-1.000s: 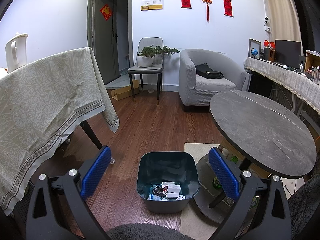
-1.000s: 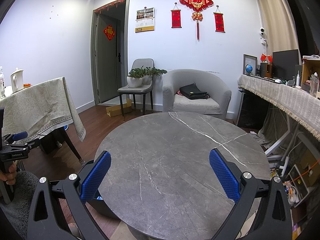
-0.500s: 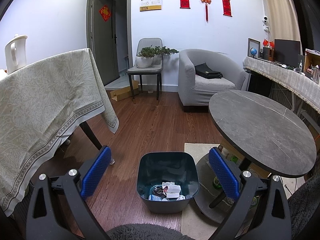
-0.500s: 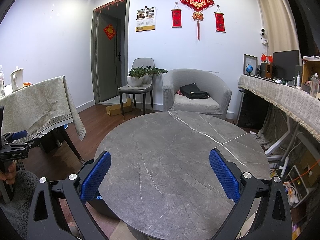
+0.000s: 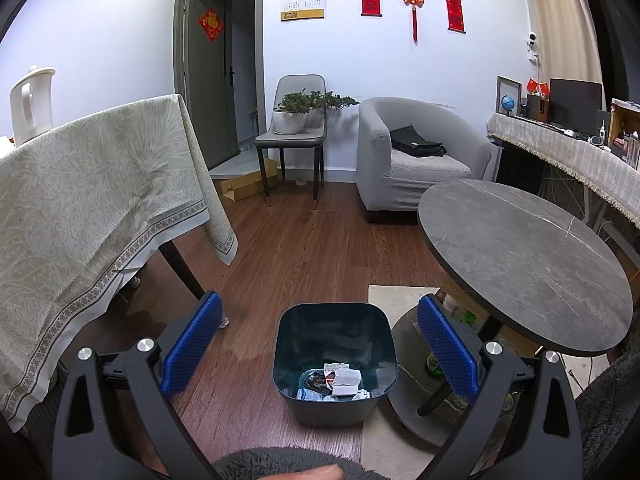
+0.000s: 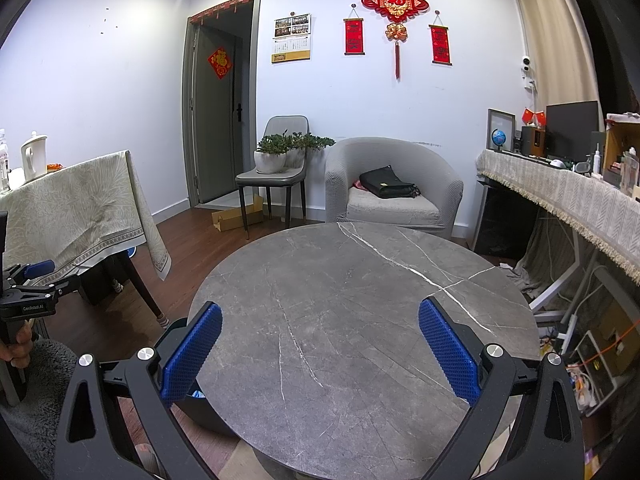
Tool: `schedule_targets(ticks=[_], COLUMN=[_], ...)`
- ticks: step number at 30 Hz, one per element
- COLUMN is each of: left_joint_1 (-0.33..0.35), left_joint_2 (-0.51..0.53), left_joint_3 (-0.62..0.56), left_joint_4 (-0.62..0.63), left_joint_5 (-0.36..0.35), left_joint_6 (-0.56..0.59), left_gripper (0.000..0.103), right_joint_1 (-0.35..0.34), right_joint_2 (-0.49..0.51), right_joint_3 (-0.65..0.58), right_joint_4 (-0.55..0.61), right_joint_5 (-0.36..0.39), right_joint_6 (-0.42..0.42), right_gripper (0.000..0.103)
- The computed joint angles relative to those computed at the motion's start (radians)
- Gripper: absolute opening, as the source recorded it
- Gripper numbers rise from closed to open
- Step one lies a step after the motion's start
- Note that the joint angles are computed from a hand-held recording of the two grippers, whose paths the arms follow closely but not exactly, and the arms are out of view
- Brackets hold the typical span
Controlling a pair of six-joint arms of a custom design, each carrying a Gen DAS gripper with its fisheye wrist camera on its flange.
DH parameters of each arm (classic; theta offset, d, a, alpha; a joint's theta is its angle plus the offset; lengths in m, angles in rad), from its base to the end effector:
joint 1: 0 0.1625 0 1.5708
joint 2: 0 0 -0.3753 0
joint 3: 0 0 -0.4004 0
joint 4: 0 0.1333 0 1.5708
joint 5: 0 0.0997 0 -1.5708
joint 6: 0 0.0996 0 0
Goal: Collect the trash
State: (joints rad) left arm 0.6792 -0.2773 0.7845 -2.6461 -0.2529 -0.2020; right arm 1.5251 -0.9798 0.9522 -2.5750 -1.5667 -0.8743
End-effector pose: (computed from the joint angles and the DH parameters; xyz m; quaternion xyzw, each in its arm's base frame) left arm -0.4847 -0.6866 0.1034 0.0950 0.7723 -0.4949 0.3868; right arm 0.0995 -0.7513 0.5196 0.3511 -0.7958 0.4428 0.2174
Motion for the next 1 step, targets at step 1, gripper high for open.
schedule_targets(ticks=[1], left_joint_1=[0.0], left_joint_2=[-0.001], left_joint_3=[0.002], left_joint_4=[0.0], left_joint_5=[0.0], left_joint_6=[0.0], left_gripper=[0.1], right_joint_1=[0.0], right_joint_2=[0.001], right_joint_3=[-0.001], right_joint_4=[0.0], right_joint_5=[0.0], right_joint_6=[0.0], right_gripper=[0.1])
